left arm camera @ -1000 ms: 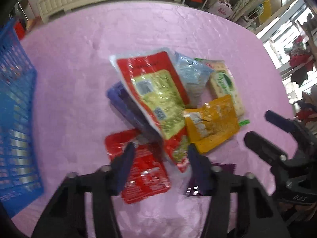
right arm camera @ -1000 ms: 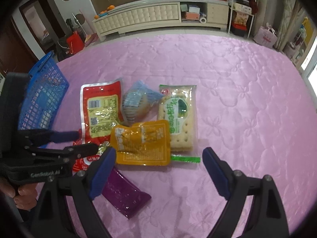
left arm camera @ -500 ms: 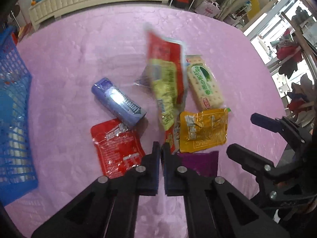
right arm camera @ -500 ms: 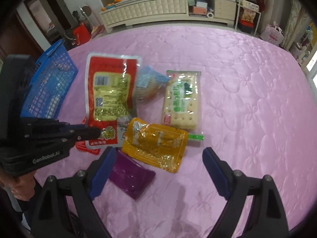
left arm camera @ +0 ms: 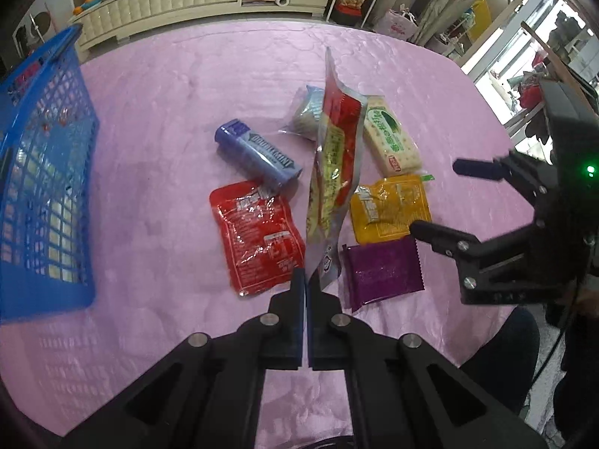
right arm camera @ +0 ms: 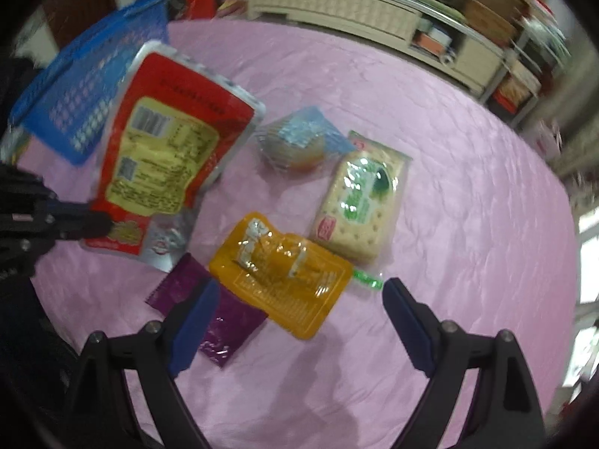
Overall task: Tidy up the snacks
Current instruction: 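Grasp the large red-yellow bag with the left gripper while the right grasps the yellow pouch, then lift both packets and carry them over the blue basket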
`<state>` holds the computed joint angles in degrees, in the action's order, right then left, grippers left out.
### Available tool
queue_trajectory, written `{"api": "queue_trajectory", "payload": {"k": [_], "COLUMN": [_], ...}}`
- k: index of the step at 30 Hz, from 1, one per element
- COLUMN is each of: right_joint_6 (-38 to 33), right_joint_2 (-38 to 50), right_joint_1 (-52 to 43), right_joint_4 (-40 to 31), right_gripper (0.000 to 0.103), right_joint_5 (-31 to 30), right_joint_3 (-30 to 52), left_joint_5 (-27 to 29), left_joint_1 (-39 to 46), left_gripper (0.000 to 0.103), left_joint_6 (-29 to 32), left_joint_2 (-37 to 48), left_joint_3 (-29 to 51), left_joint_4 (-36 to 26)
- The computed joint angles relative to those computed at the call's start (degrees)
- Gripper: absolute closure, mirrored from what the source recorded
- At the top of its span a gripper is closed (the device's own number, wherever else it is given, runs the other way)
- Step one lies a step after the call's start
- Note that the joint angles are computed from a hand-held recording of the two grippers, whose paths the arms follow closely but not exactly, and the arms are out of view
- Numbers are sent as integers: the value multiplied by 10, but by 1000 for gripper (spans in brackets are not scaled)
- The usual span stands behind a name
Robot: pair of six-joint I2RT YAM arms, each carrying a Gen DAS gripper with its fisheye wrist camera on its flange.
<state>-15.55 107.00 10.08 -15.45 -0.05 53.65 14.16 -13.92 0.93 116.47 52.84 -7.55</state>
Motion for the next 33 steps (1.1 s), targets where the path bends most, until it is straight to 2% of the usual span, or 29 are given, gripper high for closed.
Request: {"api": "queue_trajectory", "payload": {"k": [1,5,6,9,12,15,17,18,19,20,24,27,33], "right_joint_6": [-15,-55,-68,-85,-97,-130,-133,-133,-132,-127,-113,-78,-21], "right_joint_2": [11,73,81,102,135,142,143,134,131,120,114,95,23], "right_joint_1": [1,-12,-10,7,3,-4,-2,-2,-7,-4,9,17,18], "right_joint_4": [-7,-81,-76,-44,-61,-40,-43,-39,-49,-48,-51,-18,-13], "right_gripper": [12,12,12,12,11,11,15,24,48,59,83,93,94], "right_joint_5": [0,-39,-46,2,-21,-39,-42,-44,-66,-65,-72,-80,-103], "right_joint_3": [13,83,85,84,108,104,104,92,91,85,76,42,-2], "left_joint_5": [-3,7,13,6,3,5,0,-3,-3,-1,7,24,40], "left_joint_1": [-16,-13,-13,-14,-14,-10,-13,-16,-18,-19,-16,-9,13], "left_gripper": [103,103,103,102,102,103,103,103,102,102,102,103,103], "left_joint_6": [-18,-21,-23,-19,-19,-15,-14,-16,-19,-22,-29,-30,-24], "left_joint_2": [7,8,11,17,28,31,32,34,39,42,39,16,-56], "left_joint_3": [8,12,13,19,32,32,31,33,37,40,37,18,-31], "left_joint_4": [2,-1,0,-1,-6,-3,1,1,2,2,2,12,11]}}
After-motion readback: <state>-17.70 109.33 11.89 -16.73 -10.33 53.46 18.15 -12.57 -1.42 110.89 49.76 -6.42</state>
